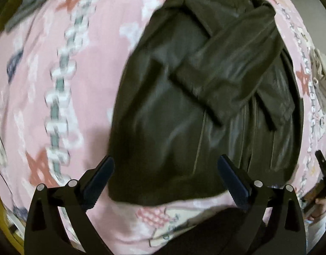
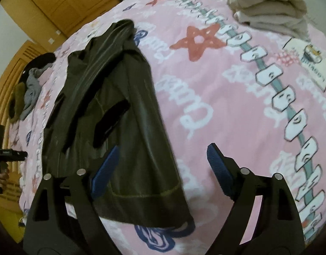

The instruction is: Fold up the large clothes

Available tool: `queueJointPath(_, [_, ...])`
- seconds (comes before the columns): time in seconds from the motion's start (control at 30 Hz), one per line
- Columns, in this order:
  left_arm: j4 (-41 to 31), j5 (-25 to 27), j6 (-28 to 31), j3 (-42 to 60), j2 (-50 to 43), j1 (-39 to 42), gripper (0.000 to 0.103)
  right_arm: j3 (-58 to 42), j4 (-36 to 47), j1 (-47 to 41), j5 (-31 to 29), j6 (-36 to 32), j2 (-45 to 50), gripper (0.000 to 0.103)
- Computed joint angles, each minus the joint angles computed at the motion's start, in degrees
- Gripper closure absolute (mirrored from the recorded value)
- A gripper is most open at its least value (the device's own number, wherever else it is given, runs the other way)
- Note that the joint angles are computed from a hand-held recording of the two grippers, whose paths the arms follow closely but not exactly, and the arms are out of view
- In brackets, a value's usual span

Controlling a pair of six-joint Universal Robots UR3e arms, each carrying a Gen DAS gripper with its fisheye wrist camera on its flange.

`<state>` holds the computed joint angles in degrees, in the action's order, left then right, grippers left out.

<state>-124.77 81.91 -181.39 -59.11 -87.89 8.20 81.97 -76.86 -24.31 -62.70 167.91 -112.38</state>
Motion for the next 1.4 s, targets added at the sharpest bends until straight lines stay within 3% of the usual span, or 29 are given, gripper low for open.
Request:
queueJointPath(0.23, [-2.05, -0.06, 6.39, -18.30, 13.83, 10.49, 0.008, 5.44, 3.16, -2.03, -0.70, -8.91, -2.43, 0.020])
queueJointPath(0.37, [2.35, 0.50, 14.62, -29.28, 17.26, 16.66, 0.008, 11.98, 0.02, -0.43, -1.13, -12.01, -3.29, 0.020])
queueJointPath(0.53, [10.47, 1.94, 15.74, -40.42, 15.58, 19.30, 0.008, 16.63, -2.06, 4.48, -3.78, -12.35, -1.08, 0.018])
queueJointPath(0.67, [13.63, 1.05, 15.24, -42.20, 13.50, 17.45, 0.008, 17.44, -2.72, 6.79, -4.94, -10.23, -0.21, 0.012])
queueJointPath(0.8, [12.79, -0.30, 14.66, -41.12, 13.80, 17.43, 0.008, 13.69, 10.74, 1.81, 4.88, -12.18, 2.78, 0.012])
queueJointPath(0.9, [11.26, -1.76, 15.48, -41.02, 16.36, 18.79, 0.009, 12.57, 10.98, 4.58, 4.92, -11.51, 4.17, 0.011])
queueJointPath(0.97, [10.14, -2.44, 16.12, -40.58, 17.07, 19.56, 0.019, 13.11, 7.36, 8.55, 0.57, -8.48, 6.82, 0.010])
queueJointPath(1.13, [7.12, -4.92, 15.58, -37.09, 13.01, 19.27, 0.049, 12.04, 3.14, 13.99, -3.01, -5.98, 10.53, 0.006])
queueJointPath(1.2, [5.79, -4.91, 14.39, -33.39, 10.09, 16.79, 0.060, 9.93, 0.97, 17.28, -6.64, 0.26, 11.34, 0.021])
queueJointPath(1.23, [5.56, -4.99, 13.88, -31.98, 9.23, 15.59, 0.068, 9.20, 0.93, 17.83, -7.86, 1.63, 11.08, 0.037])
queueJointPath(1.27, [4.40, -5.21, 13.32, -29.08, 8.35, 14.18, 0.072, 7.96, 2.32, 17.90, -8.06, 2.64, 10.73, 0.061])
queueJointPath(1.33, [3.15, -5.97, 11.97, -24.77, 7.82, 12.64, 0.077, 5.21, 7.52, 15.61, -5.35, 3.07, 9.32, 0.087])
queueJointPath(1.4, [0.20, -7.84, 9.18, -17.34, 6.53, 11.49, 0.081, 1.36, 11.93, 14.50, -3.30, 3.65, 9.39, 0.092])
